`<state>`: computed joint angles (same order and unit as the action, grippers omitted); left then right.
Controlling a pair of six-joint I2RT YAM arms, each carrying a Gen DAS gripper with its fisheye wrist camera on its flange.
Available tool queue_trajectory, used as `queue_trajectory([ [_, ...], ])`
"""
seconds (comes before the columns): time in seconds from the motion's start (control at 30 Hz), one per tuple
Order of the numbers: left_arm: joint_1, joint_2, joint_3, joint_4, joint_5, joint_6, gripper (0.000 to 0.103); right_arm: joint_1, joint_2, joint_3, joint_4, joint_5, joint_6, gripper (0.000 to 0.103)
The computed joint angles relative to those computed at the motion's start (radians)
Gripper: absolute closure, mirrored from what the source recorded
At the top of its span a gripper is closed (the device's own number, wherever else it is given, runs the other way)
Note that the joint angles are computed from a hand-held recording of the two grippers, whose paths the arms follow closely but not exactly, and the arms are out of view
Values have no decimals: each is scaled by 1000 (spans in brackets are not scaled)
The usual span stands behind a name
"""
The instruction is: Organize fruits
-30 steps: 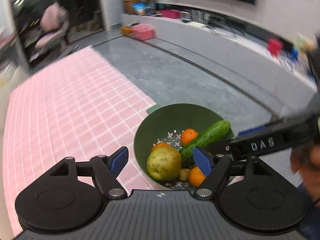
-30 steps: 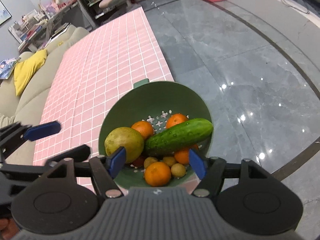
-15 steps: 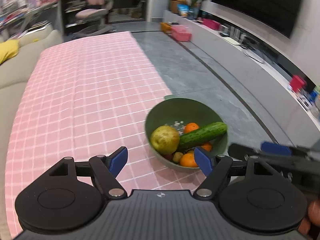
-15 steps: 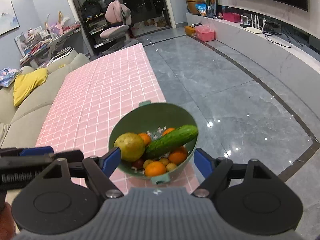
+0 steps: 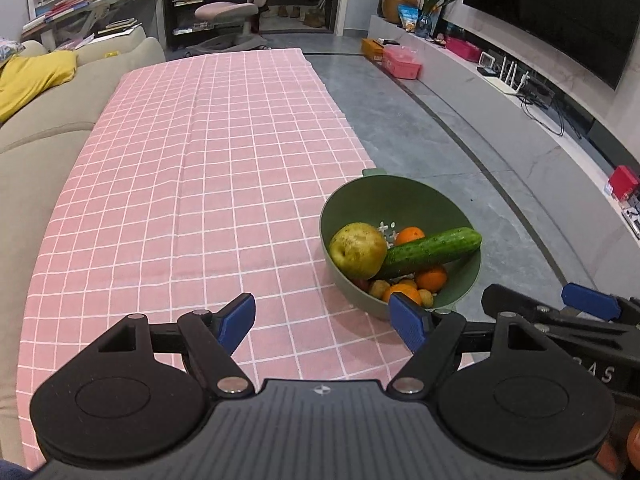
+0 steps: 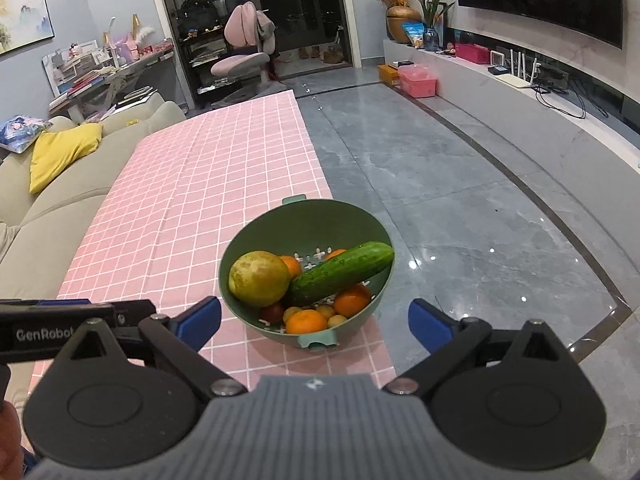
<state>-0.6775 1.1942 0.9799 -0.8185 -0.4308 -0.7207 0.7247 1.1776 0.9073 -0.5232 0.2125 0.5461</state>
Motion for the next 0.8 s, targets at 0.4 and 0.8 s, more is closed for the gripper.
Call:
queue_trajectory([
  [0.4, -12, -3, 4, -16, -9, -10, 14, 3, 2, 6, -12, 4, 9, 6],
  [0.8, -9, 6, 13, -29, -9, -9, 14, 8, 9, 11, -20, 11, 12, 6],
])
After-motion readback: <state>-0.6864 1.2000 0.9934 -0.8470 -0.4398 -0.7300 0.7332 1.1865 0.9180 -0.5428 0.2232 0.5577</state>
